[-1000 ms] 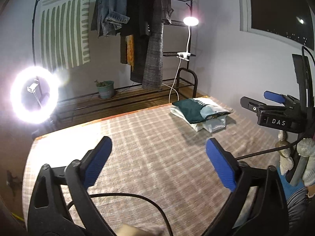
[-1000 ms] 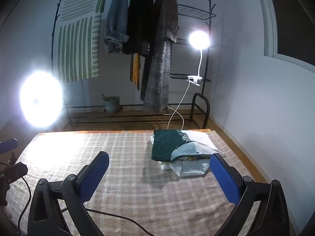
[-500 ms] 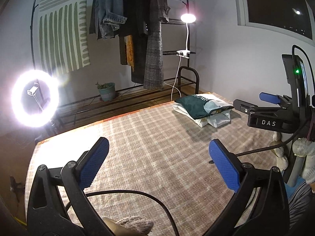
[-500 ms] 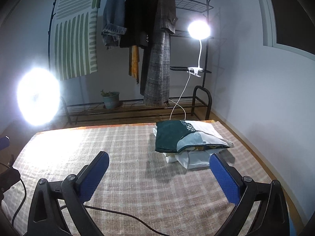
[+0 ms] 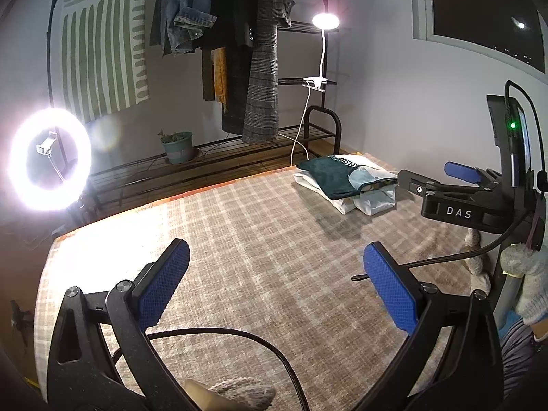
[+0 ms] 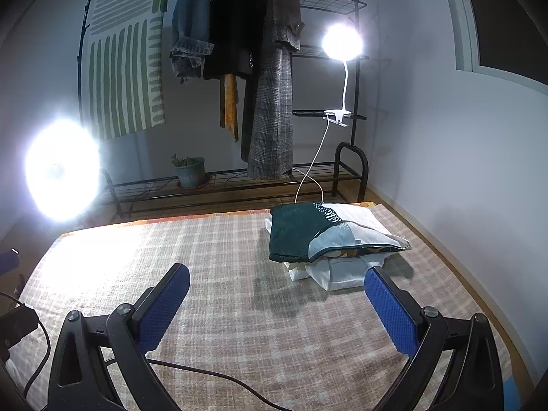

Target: Fold small clothes

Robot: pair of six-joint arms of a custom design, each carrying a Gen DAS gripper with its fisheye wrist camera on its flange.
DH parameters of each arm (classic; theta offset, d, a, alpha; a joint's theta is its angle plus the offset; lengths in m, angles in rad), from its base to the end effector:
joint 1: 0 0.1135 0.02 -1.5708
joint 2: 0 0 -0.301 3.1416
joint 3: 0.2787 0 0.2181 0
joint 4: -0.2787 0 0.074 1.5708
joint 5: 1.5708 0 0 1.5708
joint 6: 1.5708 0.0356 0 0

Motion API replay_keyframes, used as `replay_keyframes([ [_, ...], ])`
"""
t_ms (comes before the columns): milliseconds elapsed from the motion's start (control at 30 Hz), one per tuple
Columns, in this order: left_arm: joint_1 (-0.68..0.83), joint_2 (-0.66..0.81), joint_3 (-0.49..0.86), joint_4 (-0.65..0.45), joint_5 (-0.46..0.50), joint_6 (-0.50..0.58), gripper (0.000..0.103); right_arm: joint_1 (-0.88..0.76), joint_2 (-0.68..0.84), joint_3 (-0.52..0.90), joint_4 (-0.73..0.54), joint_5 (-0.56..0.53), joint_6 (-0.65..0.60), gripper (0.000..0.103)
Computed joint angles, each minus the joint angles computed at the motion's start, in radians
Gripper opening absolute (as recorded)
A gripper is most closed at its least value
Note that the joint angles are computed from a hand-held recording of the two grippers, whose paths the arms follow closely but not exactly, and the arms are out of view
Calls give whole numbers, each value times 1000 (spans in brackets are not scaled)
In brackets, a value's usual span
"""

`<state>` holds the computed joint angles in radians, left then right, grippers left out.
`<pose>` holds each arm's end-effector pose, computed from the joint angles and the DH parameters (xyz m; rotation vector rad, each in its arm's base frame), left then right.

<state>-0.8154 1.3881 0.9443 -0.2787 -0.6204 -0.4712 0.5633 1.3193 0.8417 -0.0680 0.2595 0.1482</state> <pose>0.1917 -0.1734 0.3056 0.0607 2.1382 -0.0305 0.2176 0.1266 0.3057 -0.2811 2.0810 0.1543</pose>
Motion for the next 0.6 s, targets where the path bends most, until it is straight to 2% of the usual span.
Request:
replay_keyframes([
  [600,-4,-5,1,-3,-5,0,103,-3,-9,-12,6,-8,18,103],
])
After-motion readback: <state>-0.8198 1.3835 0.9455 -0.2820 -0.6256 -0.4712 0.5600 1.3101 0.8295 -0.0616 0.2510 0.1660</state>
